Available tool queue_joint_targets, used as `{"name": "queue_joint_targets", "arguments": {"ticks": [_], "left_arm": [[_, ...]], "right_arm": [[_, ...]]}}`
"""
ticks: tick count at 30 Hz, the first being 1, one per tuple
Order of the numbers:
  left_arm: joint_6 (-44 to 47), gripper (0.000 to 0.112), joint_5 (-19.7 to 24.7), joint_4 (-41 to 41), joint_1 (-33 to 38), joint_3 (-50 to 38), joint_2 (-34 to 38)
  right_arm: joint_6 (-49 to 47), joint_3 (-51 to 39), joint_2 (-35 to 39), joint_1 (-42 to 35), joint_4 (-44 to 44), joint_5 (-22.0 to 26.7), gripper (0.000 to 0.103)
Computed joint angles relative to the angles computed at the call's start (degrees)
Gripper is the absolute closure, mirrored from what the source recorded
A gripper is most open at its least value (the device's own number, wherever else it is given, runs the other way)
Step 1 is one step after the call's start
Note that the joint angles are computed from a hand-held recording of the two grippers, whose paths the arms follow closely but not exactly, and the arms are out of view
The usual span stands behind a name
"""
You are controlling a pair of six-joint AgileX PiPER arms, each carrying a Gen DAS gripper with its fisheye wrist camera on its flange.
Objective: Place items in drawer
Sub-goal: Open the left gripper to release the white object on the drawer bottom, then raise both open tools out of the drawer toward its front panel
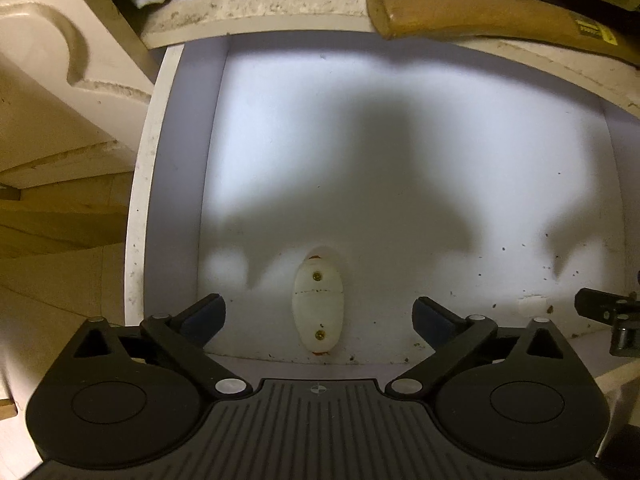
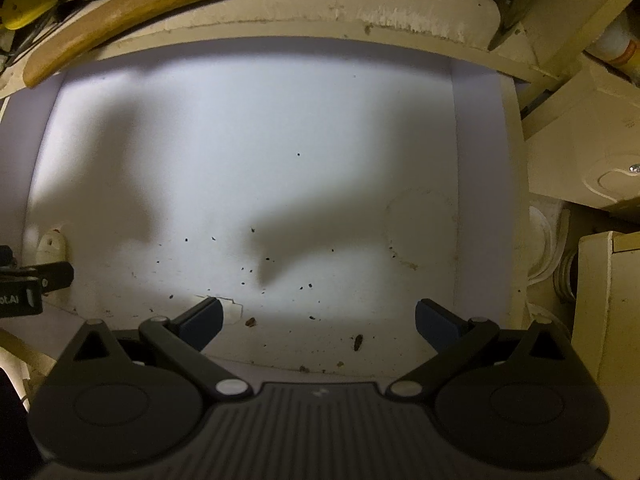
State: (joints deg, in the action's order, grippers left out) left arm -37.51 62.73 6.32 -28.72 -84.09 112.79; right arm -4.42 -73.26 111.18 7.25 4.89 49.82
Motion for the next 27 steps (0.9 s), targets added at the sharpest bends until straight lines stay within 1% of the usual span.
{"name": "queue_joint_targets", "arguments": {"ticks": [4,7,9,10,12,14,15,18,27], "left_arm": [[-0.62,0.009,1.1,1.1,-1.08,-1.63,0.5],[-3.34,0.009,-3.09,2.6,-2.98,4.94,-1.54],[-3.15,0.009,-3.46,3.08,-2.78,3.97,-0.78],[-4.69,0.009,-2.22,3.36,-4.35,3.36,-1.38],[-4.88,0.009,-1.68,3.61,-4.59,2.85,-1.69],[-4.06,0.009,1.49,3.84,-4.43,-2.03,-1.04],[-4.65,0.009,2.08,4.03,-4.98,-1.94,-1.16],[-5.65,0.009,1.86,4.43,-5.79,-0.62,-2.37],[-5.73,0.009,1.87,5.36,-6.55,-0.77,-3.74]], "right_arm": [[0.27,0.69,-0.83,0.31,0.02,-0.45,0.0],[0.18,0.76,-0.98,0.23,0.07,-0.79,0.0],[0.24,1.12,-1.62,0.32,0.05,-0.92,0.0],[0.29,1.47,-2.08,0.4,0.02,-1.01,0.0],[0.28,1.9,-2.9,0.47,0.06,-1.02,0.0],[0.08,2.0,-3.72,0.47,0.2,-0.7,0.0],[-0.02,2.05,-4.13,0.47,0.27,-0.53,0.0],[-0.67,1.97,-4.63,0.34,0.6,-0.52,0.0],[-1.68,2.54,-7.75,-0.01,1.52,0.18,0.0]]}}
